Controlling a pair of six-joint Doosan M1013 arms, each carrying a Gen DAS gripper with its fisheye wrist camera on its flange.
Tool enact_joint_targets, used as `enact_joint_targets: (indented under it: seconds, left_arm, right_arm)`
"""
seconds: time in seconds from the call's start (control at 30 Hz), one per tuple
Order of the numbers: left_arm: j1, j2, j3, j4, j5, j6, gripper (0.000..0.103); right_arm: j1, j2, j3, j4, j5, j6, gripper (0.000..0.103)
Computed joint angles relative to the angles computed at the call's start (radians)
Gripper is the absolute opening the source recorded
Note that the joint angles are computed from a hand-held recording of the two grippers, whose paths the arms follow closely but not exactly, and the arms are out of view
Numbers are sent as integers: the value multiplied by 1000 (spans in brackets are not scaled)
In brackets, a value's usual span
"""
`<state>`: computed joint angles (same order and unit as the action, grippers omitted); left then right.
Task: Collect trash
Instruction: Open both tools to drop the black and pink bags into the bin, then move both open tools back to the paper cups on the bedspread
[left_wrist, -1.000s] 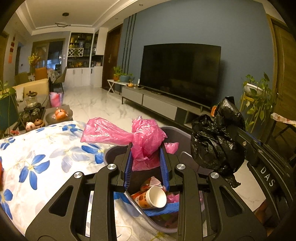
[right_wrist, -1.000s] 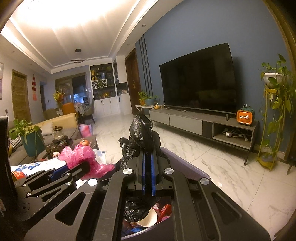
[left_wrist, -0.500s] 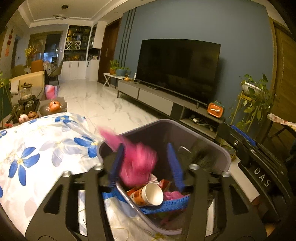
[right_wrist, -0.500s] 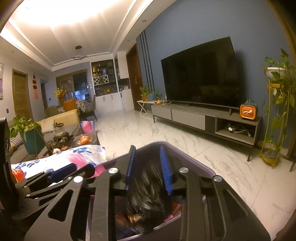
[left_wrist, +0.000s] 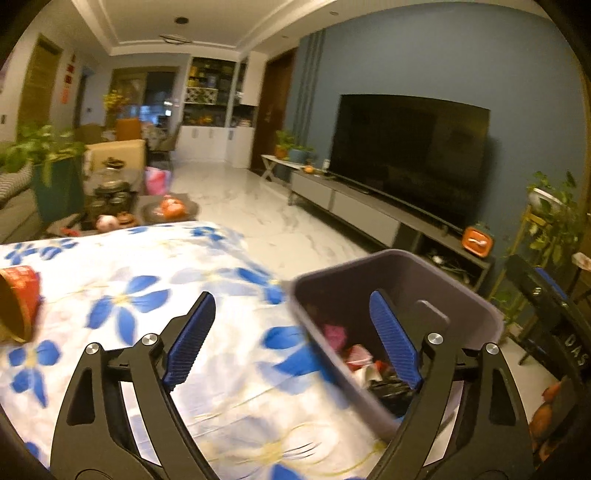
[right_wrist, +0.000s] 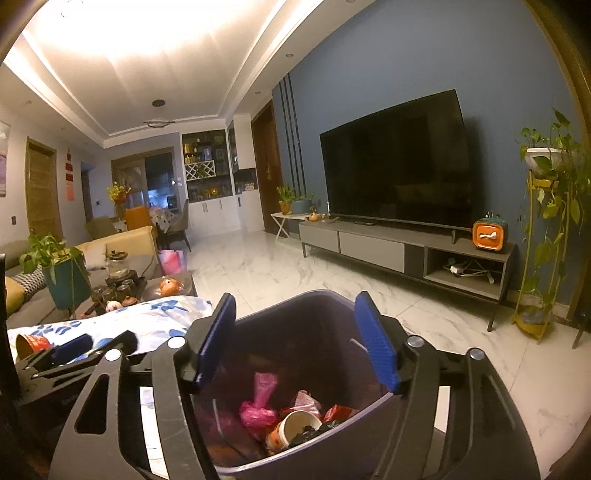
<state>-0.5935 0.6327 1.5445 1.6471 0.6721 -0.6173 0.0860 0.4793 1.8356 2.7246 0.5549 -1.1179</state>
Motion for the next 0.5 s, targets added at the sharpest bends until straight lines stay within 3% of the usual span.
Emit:
enact_joint_targets:
  seconds: [0.2, 0.5]
  left_arm:
    - [-21, -44, 68, -62, 135, -7, 88]
    - [-50, -103, 153, -107, 272, -39, 89]
  right_arm:
    - [9, -20, 27, -24, 5, 20, 76]
    - [22, -57, 73, -130, 54, 95, 86]
